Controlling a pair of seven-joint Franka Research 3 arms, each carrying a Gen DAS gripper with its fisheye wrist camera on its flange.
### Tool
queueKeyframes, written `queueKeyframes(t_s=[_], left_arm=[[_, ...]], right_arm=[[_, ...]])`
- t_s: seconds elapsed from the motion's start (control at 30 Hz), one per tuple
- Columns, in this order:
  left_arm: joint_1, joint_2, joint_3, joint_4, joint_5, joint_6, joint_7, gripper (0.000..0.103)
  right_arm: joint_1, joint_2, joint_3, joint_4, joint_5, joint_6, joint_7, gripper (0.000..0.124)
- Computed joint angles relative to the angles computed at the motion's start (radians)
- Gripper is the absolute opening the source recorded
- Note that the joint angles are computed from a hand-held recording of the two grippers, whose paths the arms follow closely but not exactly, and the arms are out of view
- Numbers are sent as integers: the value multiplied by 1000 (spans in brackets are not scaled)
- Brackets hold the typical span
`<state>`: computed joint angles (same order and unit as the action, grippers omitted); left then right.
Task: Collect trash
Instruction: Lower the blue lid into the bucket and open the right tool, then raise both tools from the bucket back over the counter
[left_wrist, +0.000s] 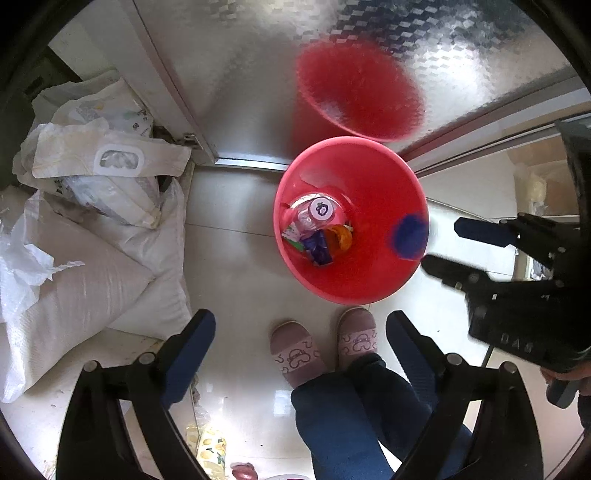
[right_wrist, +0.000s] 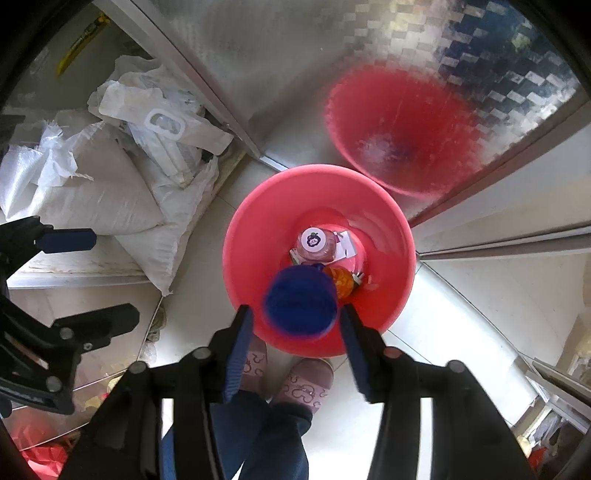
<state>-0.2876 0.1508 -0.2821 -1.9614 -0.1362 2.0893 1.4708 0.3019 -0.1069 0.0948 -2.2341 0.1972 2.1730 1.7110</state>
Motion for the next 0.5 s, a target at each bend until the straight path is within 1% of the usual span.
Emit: queueKeyframes(t_s=[0.03, 0.07, 0.17, 0.33, 0.5], left_arm=[[1, -2, 0, -1, -2, -1, 1, 93], [2, -3, 1, -1, -2, -3, 0, 93], [2, -4, 1, 7, -3, -17, 0, 93], [-3, -32, 1, 11, 8, -34, -11, 93], [-7, -75, 4, 48, 1, -86, -12, 93]], right_arm=[[1, 2, 0, 1, 6, -3, 2, 65], [1, 4, 2, 4, 1, -7, 9, 66], [6, 12, 10, 19, -43, -26, 27, 66], [4, -12, 3, 20, -23, -40, 34, 66], [-4, -63, 0, 54, -8, -96, 68, 66]])
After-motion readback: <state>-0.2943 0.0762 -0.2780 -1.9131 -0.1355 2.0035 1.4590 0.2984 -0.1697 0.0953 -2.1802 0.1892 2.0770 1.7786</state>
